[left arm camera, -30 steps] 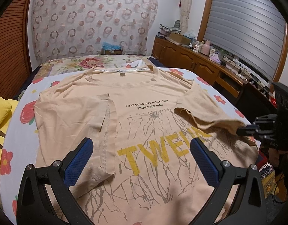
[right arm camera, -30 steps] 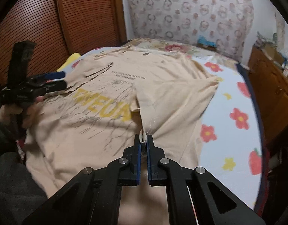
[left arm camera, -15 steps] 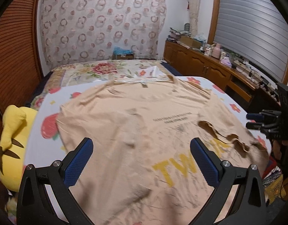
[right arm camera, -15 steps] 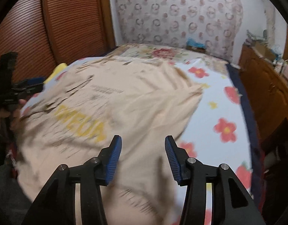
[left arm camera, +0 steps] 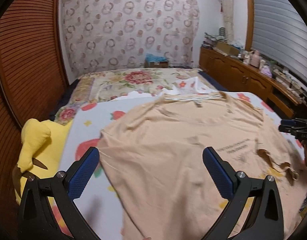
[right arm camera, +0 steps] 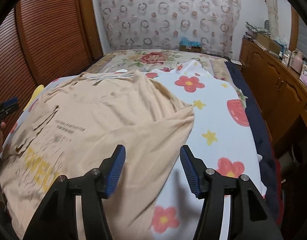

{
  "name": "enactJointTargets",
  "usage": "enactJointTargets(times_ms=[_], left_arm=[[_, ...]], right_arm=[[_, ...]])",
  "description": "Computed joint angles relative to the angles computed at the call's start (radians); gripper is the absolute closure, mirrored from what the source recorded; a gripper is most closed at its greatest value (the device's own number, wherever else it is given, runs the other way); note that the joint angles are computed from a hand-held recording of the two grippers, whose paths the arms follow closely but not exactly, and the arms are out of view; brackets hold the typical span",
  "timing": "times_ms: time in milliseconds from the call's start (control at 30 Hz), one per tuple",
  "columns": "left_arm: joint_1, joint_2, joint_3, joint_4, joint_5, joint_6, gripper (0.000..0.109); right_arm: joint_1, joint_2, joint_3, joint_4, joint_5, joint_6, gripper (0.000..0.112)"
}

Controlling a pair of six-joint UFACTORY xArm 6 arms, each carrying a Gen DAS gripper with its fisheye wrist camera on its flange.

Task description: Fold small clothes

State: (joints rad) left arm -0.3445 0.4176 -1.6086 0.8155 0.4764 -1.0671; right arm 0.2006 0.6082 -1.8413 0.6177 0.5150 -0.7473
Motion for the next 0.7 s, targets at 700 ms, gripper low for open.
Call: enactJointTargets(times_ms=[700], left_arm=[[0.125,0.127,-0.097,-0.514,-0.015,0.433,0.041]], right_arm=[[-0.031,0.247,-0.391,-0.206,0.160,0.232,0.053]])
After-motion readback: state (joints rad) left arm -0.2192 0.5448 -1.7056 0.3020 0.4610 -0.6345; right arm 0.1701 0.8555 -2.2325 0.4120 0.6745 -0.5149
